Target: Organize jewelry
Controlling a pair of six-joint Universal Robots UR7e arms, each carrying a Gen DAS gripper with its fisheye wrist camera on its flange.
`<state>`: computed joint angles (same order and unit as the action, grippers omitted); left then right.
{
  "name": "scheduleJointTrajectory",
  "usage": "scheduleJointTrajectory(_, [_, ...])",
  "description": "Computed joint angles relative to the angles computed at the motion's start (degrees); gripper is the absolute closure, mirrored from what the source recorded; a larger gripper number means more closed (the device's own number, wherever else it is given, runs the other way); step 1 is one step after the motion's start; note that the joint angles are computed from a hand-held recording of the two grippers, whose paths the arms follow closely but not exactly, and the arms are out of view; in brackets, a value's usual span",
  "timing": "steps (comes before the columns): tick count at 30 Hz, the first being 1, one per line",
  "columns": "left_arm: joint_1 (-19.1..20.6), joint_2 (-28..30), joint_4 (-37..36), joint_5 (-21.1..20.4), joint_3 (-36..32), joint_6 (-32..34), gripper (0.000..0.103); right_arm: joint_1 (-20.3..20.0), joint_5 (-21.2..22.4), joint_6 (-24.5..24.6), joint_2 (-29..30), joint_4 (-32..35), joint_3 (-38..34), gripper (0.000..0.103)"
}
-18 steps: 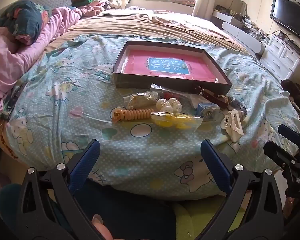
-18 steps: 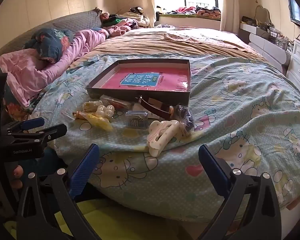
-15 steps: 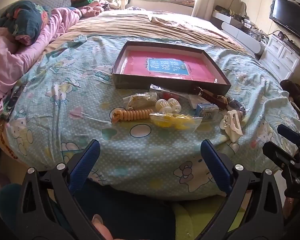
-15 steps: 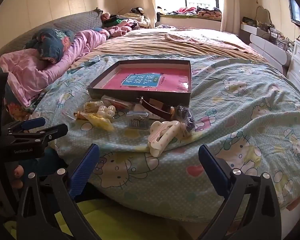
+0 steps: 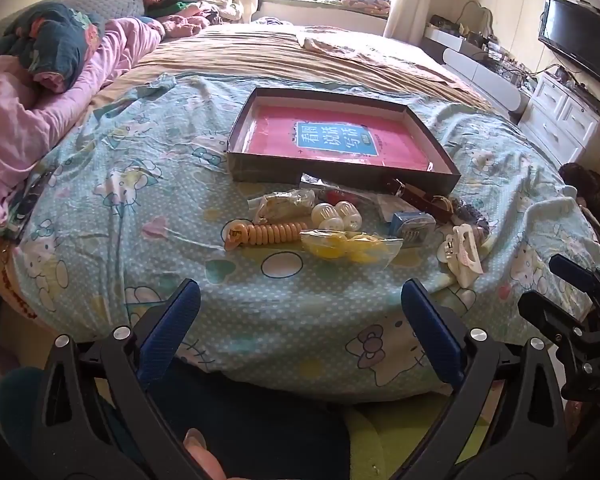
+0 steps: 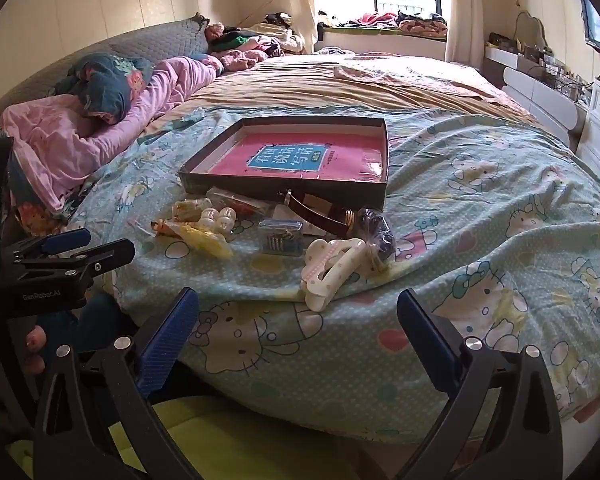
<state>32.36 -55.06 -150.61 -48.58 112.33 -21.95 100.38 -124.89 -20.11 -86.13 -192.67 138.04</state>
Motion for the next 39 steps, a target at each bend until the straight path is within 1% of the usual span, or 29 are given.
scheduleJointTrajectory(39, [-0.14, 0.07, -0.11, 0.06, 0.11, -0.08, 0.009, 0.43, 0.16, -0.04, 0.69, 0.35, -0.47, 0.004])
